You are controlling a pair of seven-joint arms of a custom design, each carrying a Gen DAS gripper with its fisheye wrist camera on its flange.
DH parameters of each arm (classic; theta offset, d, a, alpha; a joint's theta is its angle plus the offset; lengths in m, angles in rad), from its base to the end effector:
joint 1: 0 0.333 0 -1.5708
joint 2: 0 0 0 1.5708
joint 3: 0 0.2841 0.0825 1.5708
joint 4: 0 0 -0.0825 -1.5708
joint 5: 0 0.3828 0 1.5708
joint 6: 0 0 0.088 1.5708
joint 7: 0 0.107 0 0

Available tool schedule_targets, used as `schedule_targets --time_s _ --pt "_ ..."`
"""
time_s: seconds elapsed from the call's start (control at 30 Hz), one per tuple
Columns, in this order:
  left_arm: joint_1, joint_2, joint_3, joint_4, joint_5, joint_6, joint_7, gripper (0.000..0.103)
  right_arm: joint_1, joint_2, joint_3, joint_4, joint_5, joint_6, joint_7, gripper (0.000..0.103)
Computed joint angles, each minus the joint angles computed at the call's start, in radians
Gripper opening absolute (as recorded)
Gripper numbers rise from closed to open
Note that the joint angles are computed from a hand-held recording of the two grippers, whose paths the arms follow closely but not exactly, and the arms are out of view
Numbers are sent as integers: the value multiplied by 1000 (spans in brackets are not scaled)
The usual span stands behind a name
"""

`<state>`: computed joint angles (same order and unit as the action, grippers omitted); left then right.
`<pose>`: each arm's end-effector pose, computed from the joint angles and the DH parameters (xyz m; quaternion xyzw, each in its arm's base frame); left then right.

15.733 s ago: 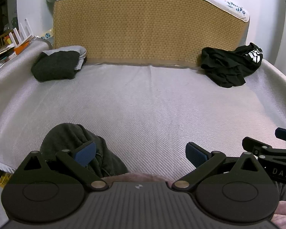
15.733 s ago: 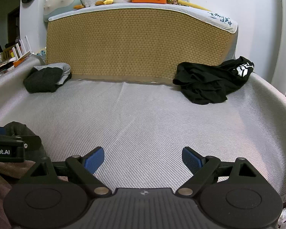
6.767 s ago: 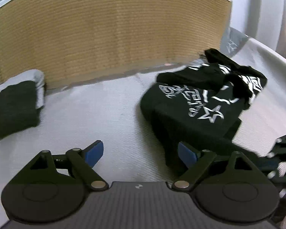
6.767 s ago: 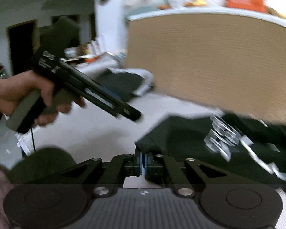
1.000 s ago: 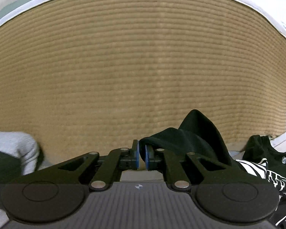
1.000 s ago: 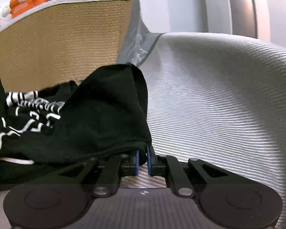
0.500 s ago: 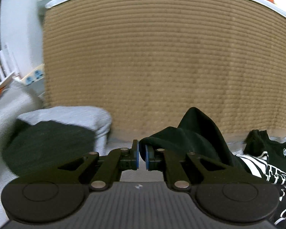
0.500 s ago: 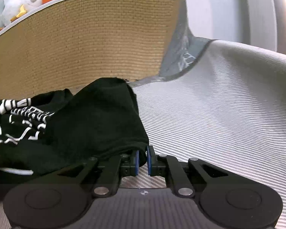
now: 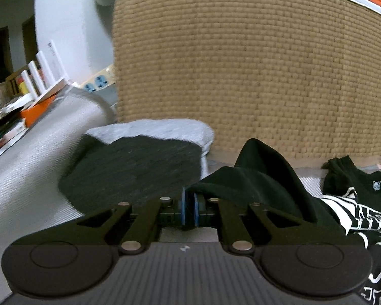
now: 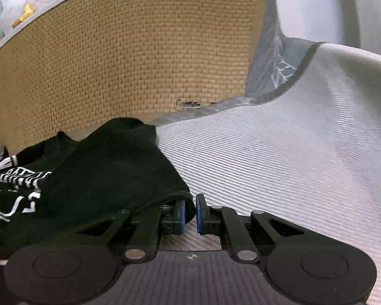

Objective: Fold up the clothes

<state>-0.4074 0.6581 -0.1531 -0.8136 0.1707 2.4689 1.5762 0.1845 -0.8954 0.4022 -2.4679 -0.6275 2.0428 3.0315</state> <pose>0.6601 -0.3522 0.6460 -0.4250 0.7665 -0.3968 0.2727 0.2953 0.1960 0.5950 -0.3435 0.8089 -0.4012 0.2584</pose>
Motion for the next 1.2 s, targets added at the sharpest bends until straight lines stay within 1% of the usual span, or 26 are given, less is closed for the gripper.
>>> schedule_targets --time_s 0.03,0.1,0.2,0.33,0.37,0.43,0.53,0.63,0.7,0.77,0.83,0.87,0.97,1.07,1.2 --pt "10 -14 1 -24 -3 8 -2 9 -9 18 -8 8 -11 16 -6 10" --pt "32 -66 7 -116 -2 46 -16 9 -26 55 -23 24 -31 49 -22 10" --pt "72 -134 1 -235 -12 82 -18 9 -50 117 -36 62 -53 83 -39 10" --pt "124 -199 -18 -352 -34 89 26 10 -71 198 -50 115 -76 106 -50 10" --pt "136 -207 -27 -368 -47 80 46 10 -70 212 -53 123 -78 104 -53 10" --pt "155 -206 -43 -366 -71 14 103 11 -61 229 -57 137 -72 90 -62 10" --pt "166 -235 -56 -427 -81 2 194 11 -37 227 -70 135 -57 85 -68 10" --pt "170 -244 -55 -442 -106 -24 201 13 -12 195 -79 120 -30 69 -95 14" --pt "174 -247 -53 -443 -119 -46 198 16 5 176 -83 117 -8 51 -132 14" --pt "181 -265 -51 -467 -127 -43 205 19 11 164 -71 121 1 25 -156 14" --pt "189 -290 -48 -499 -137 -35 198 24 19 152 -60 127 9 -1 -180 14" --pt "194 -306 -48 -519 -142 -30 195 24 21 147 -55 130 13 -8 -184 14" --pt "212 -357 -55 -587 -172 -2 211 26 23 140 -38 142 24 2 -156 15" --pt "235 -404 -83 -648 -263 18 264 28 23 176 -7 176 17 27 -123 18" --pt "228 -473 -106 -733 -350 30 328 30 30 273 34 246 -21 83 -84 19"
